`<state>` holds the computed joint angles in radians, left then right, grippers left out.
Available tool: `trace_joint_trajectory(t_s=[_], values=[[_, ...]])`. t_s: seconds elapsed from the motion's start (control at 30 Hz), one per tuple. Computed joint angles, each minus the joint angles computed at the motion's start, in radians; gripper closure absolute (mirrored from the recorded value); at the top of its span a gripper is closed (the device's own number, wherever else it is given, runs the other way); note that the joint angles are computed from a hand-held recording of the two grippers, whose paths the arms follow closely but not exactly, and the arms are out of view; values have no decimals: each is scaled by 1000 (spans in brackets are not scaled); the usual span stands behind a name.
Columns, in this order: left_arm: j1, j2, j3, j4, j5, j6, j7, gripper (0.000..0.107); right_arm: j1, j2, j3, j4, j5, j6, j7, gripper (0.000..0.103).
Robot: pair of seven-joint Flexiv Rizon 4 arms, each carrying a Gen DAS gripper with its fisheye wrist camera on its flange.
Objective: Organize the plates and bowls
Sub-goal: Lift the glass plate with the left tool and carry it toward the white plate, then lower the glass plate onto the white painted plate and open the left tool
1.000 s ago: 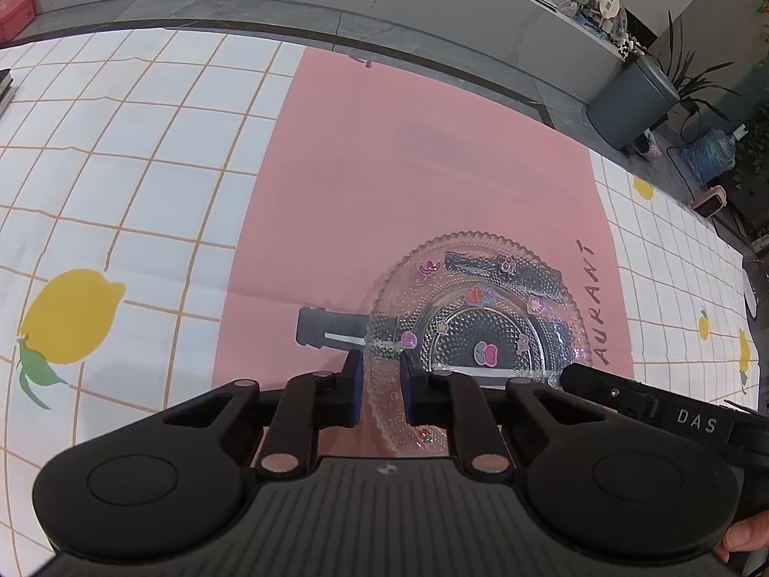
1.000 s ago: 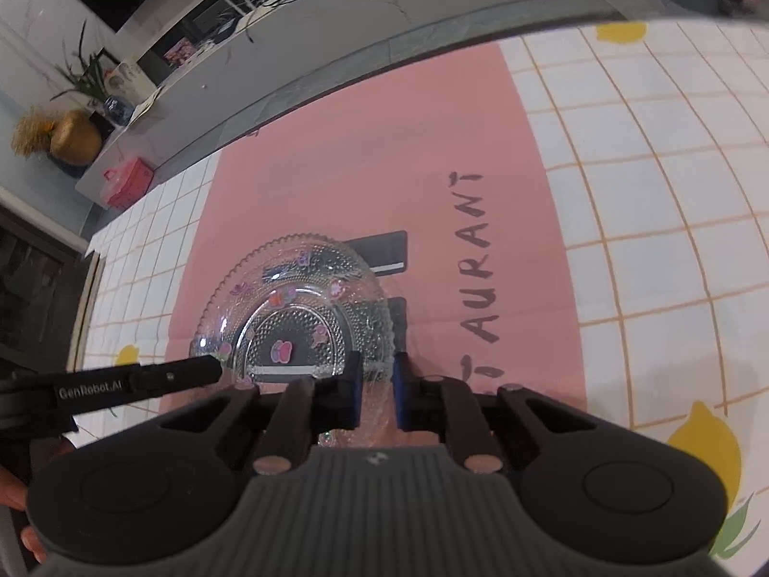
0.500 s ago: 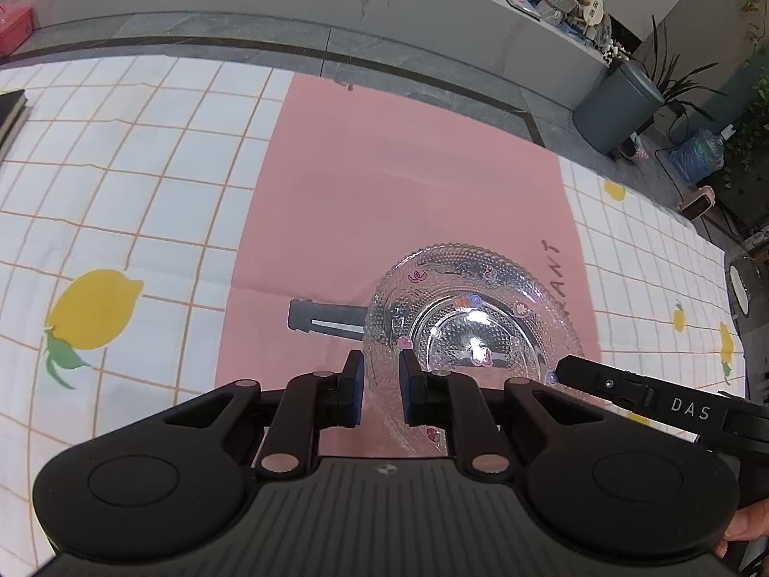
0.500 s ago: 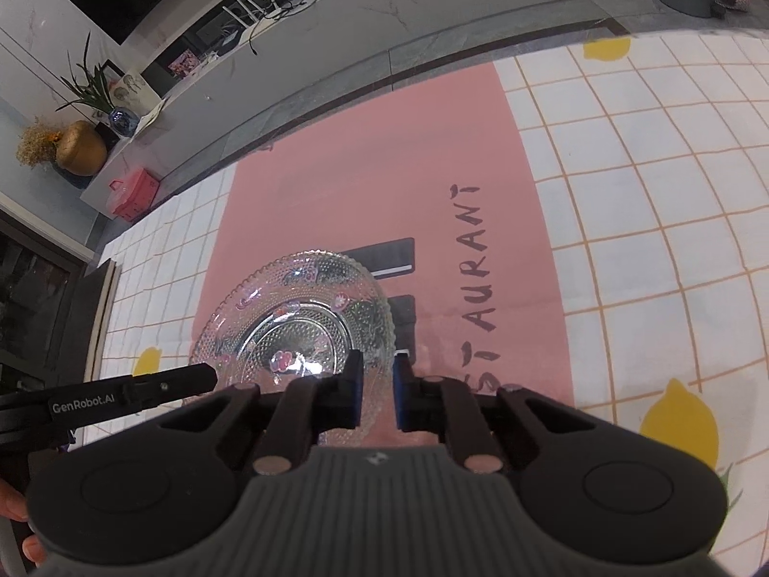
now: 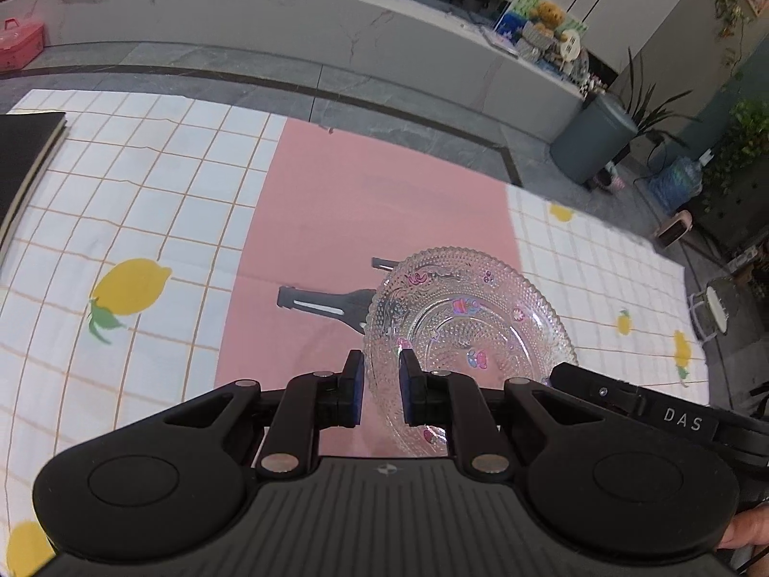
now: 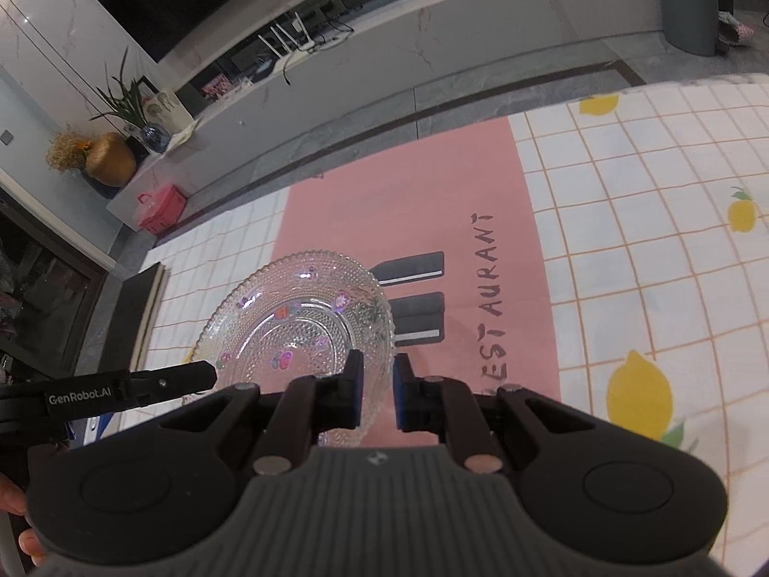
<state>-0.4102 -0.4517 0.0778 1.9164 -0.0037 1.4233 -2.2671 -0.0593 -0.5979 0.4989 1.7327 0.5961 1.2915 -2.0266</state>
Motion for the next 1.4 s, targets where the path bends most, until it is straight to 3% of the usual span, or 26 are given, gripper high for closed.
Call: trace_joint_trajectory(t_s=[0.17,0.37,0.6,0.83,1.07,1.23,1.4], values=[[-80,47,58,21,53,13,-93,91,-73,70,47,53,82,-17,-78,92],[-153,96,92,35,148,24,-227,91,-129,177,38,119,224,-79,-193,92],[-241,124,122,25,295,20,-410,91,-161,283,-15,202,359,-144,-307,91],[-273,106,95,17,379,26,-534,93,-167,349,-104,279,450,-200,-392,91],[-278,40,60,38,339,76,-559,93,-111,341,-201,329,500,-186,-443,92],[-324,-6,95,62,273,103,-557,93,-60,304,-252,344,539,-170,-485,93],[-381,-38,139,62,237,90,-554,93,-36,261,-253,340,567,-121,-531,93]])
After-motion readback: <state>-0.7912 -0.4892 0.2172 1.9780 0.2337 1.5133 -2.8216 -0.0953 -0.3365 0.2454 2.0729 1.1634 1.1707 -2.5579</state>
